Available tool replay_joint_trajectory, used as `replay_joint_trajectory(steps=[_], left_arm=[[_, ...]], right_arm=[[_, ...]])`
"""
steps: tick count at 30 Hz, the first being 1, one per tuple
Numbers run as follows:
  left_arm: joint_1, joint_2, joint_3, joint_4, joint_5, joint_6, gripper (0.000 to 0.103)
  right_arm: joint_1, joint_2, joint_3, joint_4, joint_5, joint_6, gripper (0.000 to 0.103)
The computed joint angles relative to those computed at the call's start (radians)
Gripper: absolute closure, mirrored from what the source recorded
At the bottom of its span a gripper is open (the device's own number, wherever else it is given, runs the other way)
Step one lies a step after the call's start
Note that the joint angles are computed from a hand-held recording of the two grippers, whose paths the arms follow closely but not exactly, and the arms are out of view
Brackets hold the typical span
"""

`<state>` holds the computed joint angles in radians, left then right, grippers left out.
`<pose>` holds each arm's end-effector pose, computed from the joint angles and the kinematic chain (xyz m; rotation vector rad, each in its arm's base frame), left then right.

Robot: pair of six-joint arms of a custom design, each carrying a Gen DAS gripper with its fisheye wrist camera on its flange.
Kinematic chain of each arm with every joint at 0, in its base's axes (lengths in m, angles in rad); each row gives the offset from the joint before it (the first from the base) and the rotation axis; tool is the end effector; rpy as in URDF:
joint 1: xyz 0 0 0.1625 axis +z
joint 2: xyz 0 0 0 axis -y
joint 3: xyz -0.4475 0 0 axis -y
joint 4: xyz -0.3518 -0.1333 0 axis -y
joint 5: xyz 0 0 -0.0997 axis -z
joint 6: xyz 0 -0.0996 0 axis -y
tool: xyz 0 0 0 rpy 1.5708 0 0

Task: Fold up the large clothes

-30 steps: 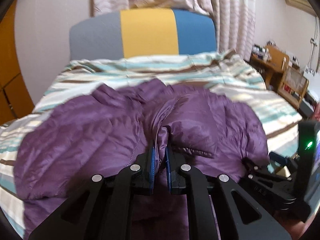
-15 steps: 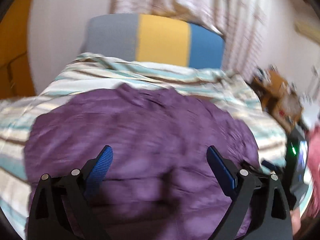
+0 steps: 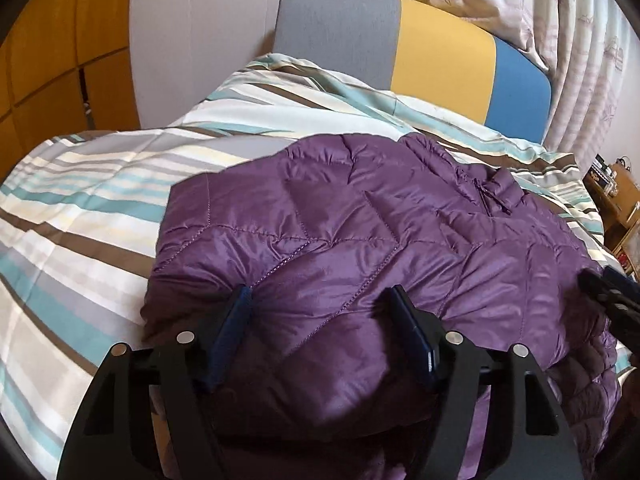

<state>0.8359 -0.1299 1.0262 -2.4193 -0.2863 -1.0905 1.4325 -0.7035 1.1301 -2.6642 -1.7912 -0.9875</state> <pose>-0.3409 -0.7185 -0.0872 -0.3254 2.0171 -1.1791 0.0002 -0.8077 0.2917 0.9585 -2.3565 0.5945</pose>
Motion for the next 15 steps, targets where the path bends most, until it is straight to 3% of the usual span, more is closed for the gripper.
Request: replay_joint_trajectory(steps=[3, 7, 12, 15], left_arm=[[0.009, -0.008, 0.028, -0.043, -0.004, 0.021, 0.032], [0.030, -0.015, 0.056, -0.140, -0.047, 0.046, 0.032], [0.027, -0.021, 0.012, 0.039, -0.043, -0.036, 0.030], [-0.008, -0.048, 0.005, 0.232, -0.024, -0.195, 0.023]], right_arm=[[-0.015, 0.035, -0.020, 0.023, -0.060, -0.001, 0.032], [-0.060, 0.016, 0.005, 0.048, 0.015, 0.040, 0.031], [-0.052, 0.033, 0.013, -0.009, -0.019, 0.014, 0.029], [-0.056, 0.022, 0.025, -0.006, -0.009, 0.020, 0.028]])
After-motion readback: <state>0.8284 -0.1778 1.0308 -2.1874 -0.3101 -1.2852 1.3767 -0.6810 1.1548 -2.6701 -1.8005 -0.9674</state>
